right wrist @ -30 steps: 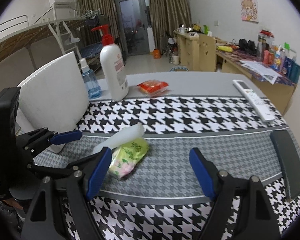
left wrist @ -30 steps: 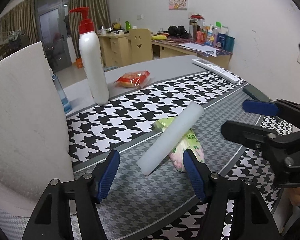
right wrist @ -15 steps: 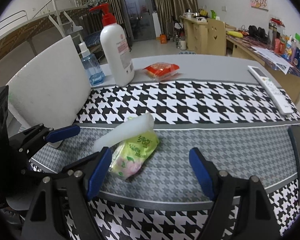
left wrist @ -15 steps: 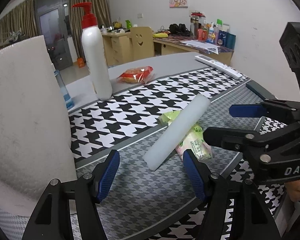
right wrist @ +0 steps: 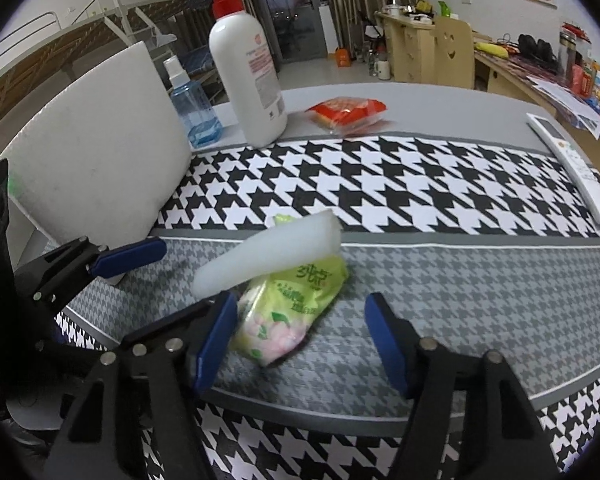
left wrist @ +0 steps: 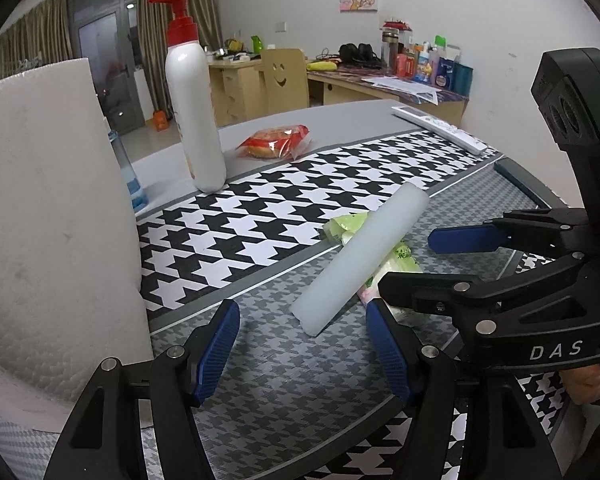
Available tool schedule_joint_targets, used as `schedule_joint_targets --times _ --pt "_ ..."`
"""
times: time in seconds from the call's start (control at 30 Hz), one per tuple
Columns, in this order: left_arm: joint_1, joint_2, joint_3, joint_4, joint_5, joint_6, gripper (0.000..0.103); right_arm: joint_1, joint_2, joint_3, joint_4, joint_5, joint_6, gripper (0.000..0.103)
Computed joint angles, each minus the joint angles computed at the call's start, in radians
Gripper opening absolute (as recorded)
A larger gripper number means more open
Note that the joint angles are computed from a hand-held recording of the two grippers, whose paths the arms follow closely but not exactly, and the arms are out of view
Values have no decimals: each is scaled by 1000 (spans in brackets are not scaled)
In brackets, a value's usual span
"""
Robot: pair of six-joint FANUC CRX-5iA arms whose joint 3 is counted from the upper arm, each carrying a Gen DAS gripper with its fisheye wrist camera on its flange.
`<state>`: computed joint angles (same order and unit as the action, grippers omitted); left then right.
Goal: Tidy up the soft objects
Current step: 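Close right gripper on green packet while left gripper closes on white foam tube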
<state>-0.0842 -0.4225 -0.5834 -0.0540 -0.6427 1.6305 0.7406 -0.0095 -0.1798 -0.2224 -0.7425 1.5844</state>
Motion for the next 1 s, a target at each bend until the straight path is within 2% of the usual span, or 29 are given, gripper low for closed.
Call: schedule_joint_targets --times 0.3,0.53,0.77,0.83,0.9,1.0 --pt "-6 -1 -4 9 12 -25 67 -21 20 38 -74 -53 70 54" --pt "-16 0 10 -41 2 18 67 -15 31 46 -63 -61 69 54" --pt "-10 6 13 -36 -4 11 67 -1 50 61 -28 -70 55 54" --pt "-4 6 9 -21 -1 -5 67 5 55 62 -12 -68 46 47" --pt "2 4 -1 4 9 -32 67 0 64 77 -30 -84 69 35" --pt "-7 8 6 -12 14 -21 67 -8 65 87 -50 -98 95 28"
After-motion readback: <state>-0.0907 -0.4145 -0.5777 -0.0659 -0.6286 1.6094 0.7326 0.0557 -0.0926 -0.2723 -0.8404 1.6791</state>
